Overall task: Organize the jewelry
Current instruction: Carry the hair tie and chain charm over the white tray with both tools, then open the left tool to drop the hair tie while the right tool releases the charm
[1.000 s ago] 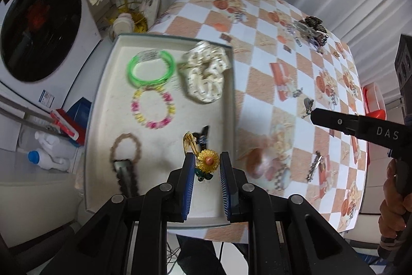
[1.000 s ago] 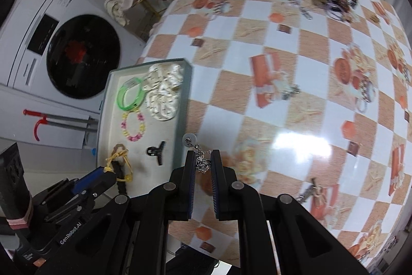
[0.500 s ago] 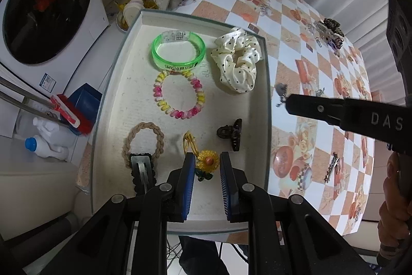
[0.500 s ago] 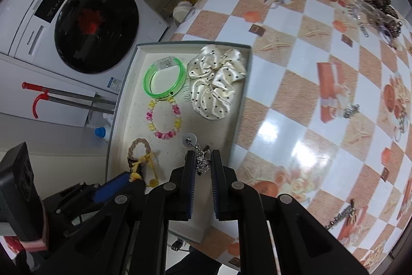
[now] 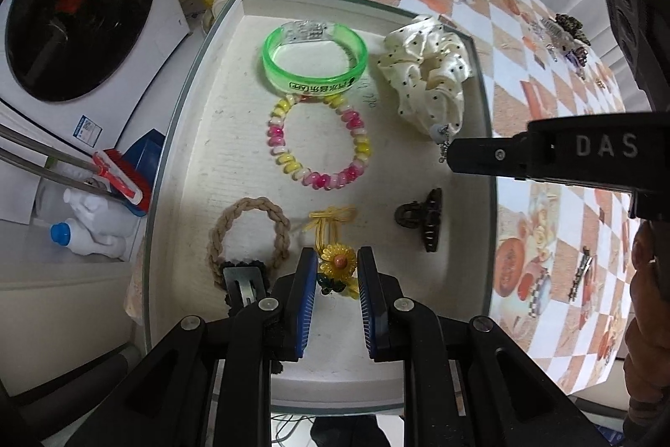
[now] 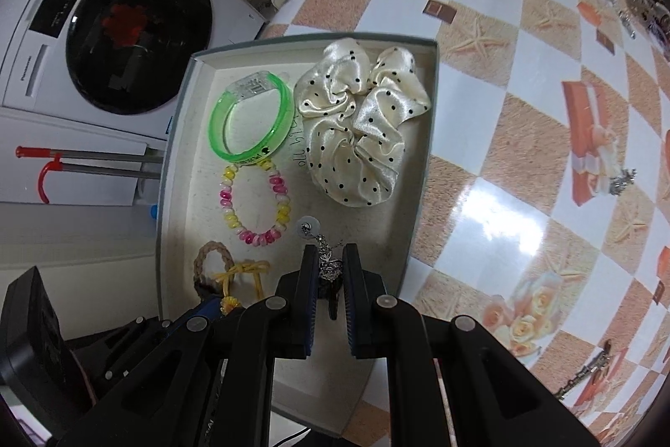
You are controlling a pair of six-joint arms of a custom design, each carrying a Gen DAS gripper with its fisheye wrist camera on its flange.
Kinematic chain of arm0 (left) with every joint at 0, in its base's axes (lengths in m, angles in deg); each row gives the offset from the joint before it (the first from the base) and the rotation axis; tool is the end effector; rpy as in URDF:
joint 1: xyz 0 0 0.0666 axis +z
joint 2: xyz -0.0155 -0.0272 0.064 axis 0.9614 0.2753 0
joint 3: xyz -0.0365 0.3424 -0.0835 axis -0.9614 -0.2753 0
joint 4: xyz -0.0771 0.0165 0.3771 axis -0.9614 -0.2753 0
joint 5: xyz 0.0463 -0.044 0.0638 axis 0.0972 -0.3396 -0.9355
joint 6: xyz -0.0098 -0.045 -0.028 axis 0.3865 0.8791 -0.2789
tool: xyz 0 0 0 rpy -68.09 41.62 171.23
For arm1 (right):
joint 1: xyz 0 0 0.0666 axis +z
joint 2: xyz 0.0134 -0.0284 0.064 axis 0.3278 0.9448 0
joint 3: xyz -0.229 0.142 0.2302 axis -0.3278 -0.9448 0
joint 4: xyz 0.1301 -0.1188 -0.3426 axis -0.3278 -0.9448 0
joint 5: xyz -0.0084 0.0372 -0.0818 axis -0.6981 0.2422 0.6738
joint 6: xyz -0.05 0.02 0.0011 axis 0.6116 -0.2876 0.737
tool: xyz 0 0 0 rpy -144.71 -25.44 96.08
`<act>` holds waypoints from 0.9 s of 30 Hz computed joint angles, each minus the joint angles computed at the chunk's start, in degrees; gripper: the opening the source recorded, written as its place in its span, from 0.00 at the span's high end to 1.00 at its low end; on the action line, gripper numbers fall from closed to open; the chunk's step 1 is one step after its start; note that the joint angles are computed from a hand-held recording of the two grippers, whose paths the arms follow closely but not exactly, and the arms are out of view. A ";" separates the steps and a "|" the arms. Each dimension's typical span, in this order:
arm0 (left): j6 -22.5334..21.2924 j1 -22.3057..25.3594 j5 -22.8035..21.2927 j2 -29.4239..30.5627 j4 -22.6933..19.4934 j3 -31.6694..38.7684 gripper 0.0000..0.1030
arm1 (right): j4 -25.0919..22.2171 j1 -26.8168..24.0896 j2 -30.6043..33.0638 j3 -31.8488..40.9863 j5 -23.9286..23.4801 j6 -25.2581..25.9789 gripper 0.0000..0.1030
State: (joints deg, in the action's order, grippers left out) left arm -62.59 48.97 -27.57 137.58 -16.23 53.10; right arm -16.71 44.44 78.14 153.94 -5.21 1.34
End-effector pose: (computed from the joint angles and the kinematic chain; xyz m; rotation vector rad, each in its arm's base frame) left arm 0.5465 -0.2629 0.3869 0.7548 2.8918 -0.3131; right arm 0.5368 0.2595 0.4035 0.6959 2.9010 0.4660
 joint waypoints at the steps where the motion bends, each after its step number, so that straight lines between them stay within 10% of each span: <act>1: -0.08 -0.04 -0.41 0.04 0.24 -0.18 0.76 | 0.15 -0.03 0.35 -0.01 -0.17 -0.14 0.88; 21: -0.87 -0.84 -5.99 2.69 -1.16 0.69 0.76 | -0.85 0.01 7.10 4.85 -1.79 -0.46 0.87; 27: -1.42 -0.92 -7.58 2.13 -0.53 -0.11 0.72 | -0.33 -0.94 5.79 3.77 -2.28 -0.02 0.58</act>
